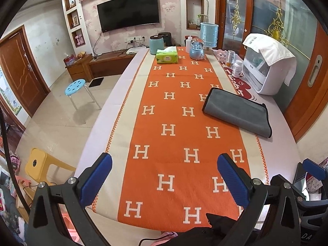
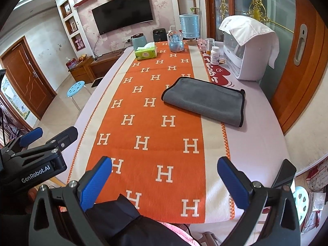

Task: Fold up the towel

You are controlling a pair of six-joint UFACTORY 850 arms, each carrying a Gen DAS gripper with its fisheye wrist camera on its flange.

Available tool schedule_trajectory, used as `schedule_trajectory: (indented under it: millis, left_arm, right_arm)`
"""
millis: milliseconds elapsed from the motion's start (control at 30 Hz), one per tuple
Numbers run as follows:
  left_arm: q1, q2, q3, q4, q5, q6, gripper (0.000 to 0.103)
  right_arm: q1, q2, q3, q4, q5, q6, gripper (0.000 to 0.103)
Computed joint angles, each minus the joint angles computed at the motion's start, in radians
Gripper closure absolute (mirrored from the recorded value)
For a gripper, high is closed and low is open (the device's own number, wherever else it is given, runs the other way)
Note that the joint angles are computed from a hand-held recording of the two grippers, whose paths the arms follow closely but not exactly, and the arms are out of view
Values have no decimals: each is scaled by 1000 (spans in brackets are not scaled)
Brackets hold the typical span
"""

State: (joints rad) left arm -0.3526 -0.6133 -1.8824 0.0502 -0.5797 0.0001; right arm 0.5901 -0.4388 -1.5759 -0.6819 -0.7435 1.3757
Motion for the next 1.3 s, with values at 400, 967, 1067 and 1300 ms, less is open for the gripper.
schedule_trajectory:
  millis: [400, 967, 1067, 1300]
  left_arm:
    - [0, -27, -38, -29, -16, 36, 1]
    - [0, -34, -46, -36, -19, 43, 1]
    - [-1, -35, -47, -35, -22, 42, 1]
    - [0, -32, -41, -38, -17, 47, 1]
  right_arm:
    - [-18, -17, -15, 32, -12, -25, 0]
    - [-15, -26, -23, 51, -12, -41, 0]
    - [-16, -26, -23, 53, -11, -42, 0]
    - [-14, -28, -25, 59, -12, -45, 0]
